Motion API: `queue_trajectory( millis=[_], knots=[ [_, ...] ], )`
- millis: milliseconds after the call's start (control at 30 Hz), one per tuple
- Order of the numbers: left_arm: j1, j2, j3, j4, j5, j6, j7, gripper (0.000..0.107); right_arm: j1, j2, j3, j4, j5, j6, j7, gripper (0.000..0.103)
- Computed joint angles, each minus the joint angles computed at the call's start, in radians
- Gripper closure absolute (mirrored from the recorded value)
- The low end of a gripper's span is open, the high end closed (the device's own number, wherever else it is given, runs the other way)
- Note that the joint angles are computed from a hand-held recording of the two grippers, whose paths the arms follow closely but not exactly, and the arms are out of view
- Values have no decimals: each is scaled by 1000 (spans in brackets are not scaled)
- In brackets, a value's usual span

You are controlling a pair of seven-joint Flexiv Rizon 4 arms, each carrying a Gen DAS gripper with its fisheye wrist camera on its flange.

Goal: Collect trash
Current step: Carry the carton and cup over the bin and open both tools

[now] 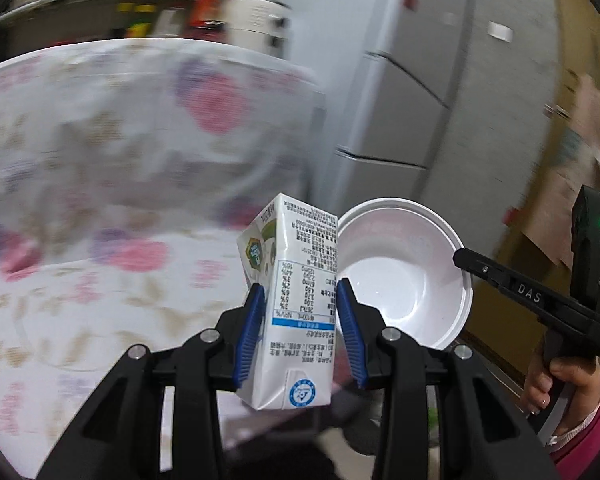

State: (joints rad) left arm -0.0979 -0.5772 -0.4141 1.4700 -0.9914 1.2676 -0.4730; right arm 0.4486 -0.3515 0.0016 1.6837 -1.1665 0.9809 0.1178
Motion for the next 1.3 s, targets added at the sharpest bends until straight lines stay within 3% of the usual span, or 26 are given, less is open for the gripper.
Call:
queue_trajectory(
  millis=[233, 467, 533, 767, 900, 933, 1000, 1033, 1067, 1300],
  knots=[
    [-45, 34, -83, 55, -99, -46, 191, 71, -42, 219, 86, 249, -28, -216, 147, 99],
    [-132, 58, -47, 87, -160, -107, 286, 71, -80, 331, 180, 374, 23, -402, 201, 99],
    [-163, 49, -28, 84, -142, -122, 292, 71, -96, 346, 186, 408, 54, -398, 220, 99],
    [-224, -44, 15, -20, 38, -213, 154, 71, -142, 344, 181, 477, 120, -350, 261, 98],
    [-249, -107, 24, -97, 152, -260, 65, 69, -189, 335, 151, 528, 125, -234, 299, 94],
    [-252, -119, 26, -112, 176, -275, 42, 60, -198, 330, 146, 535, 135, -207, 298, 93],
    [-251, -139, 22, -137, 207, -302, 8, 40, -210, 323, 142, 548, 165, -188, 302, 79],
    [-249, -144, 15, -136, 211, -290, 5, 39, -213, 325, 142, 554, 166, -186, 305, 62],
    [-243, -144, 8, -135, 215, -290, 6, 39, -214, 330, 144, 559, 165, -198, 308, 57],
    [-214, -142, -8, -124, 227, -253, -11, 39, -212, 364, 163, 556, 165, -258, 297, 57]
  ],
)
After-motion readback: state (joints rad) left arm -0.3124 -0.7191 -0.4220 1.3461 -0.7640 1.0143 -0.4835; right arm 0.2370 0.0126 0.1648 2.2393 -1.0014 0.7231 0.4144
